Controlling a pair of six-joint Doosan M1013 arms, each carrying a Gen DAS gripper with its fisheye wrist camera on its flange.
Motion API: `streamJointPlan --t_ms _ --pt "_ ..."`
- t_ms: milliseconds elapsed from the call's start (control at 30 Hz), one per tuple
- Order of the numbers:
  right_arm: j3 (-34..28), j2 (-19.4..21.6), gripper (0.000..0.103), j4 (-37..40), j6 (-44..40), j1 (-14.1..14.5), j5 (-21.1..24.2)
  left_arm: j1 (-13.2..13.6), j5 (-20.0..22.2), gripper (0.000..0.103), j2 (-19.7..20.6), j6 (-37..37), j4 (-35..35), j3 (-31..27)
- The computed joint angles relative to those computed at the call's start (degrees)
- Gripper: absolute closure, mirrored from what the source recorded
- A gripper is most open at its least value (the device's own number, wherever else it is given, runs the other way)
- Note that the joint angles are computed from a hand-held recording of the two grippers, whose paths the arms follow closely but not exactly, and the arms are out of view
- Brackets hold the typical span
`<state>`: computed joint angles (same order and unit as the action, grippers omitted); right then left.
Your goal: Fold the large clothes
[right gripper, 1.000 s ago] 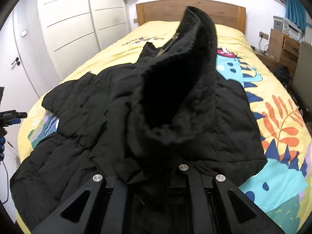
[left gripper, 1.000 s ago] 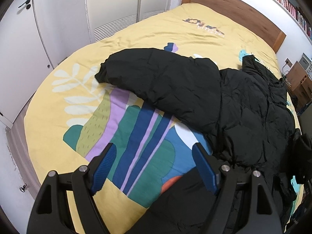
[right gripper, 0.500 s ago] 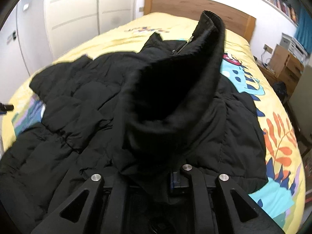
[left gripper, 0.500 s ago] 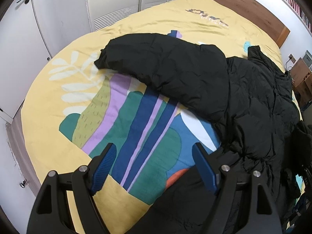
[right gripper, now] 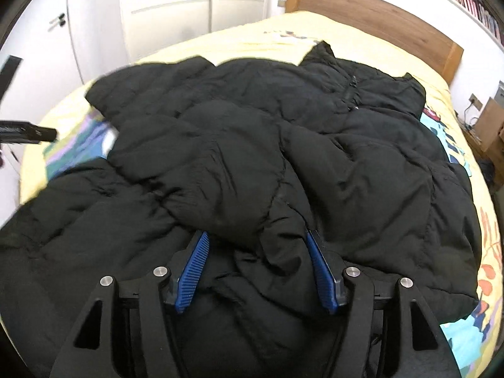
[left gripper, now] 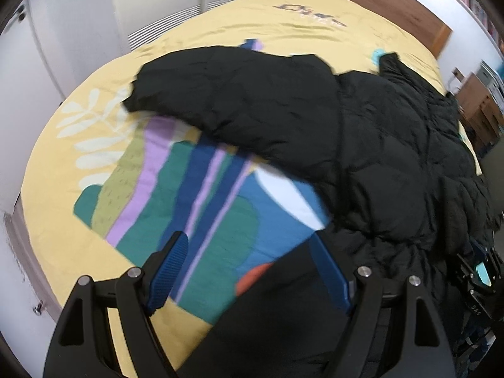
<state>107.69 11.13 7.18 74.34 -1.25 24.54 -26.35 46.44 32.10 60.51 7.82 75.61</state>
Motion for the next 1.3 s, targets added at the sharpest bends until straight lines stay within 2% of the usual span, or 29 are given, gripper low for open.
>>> streamJointPlan --t_ms 133,233,300,433,533,767,867,1033,1100,1233,1300 --pt "1.37 -2.52 0.041 13.25 -11.81 -1.27 -0.98 -1.59 -0.72 0.024 0.69 4.40 -1.95 -1.79" --pt "2.44 -4.64 0.041 17.25 -14.27 -2.48 -1.50 -2.39 -1.38 0.024 1.29 6.61 -3.96 -3.00" --pt "2.99 -5.54 0.041 16.36 -12.62 -3.06 -2.16 -2.79 -1.15 0.024 1.86 8.25 -5.61 -3.95" --pt "3.56 -6.24 0.041 9.09 -3.56 -4.54 -3.53 -3.85 -1.34 0.024 2.51 12.08 -8.23 -5.33" --pt "3.79 -6.29 0.041 5.12 1.83 -6.09 -4.44 -4.96 -1.02 0.024 3.78 17.48 -11.78 -7.76" --pt "2.34 -4.98 0.041 -9.62 16.58 -9.15 -6.06 -9.22 1.80 0.024 10.31 26.09 -16.20 -18.55" --pt "0.99 -3.52 0.040 -10.36 17.67 -10.35 -5.98 -10.44 4.09 0.024 14.22 27.84 -18.68 -24.68" --pt "-1.06 0.32 0.040 -0.12 7.52 -12.32 -2.74 -11.41 10.18 0.024 20.48 25.18 -15.76 -32.72" --pt "-0.79 1.16 0.039 0.91 7.34 -13.02 -2.18 -10.88 10.76 0.023 20.83 24.34 -16.75 -32.05" --pt "0.77 1.37 0.039 2.89 7.31 -15.14 -2.39 -10.62 8.72 0.023 19.37 27.29 -16.81 -28.55" --pt "1.09 1.04 0.039 0.44 9.28 -15.28 -2.00 -10.66 8.56 0.023 18.79 27.51 -15.76 -27.98"
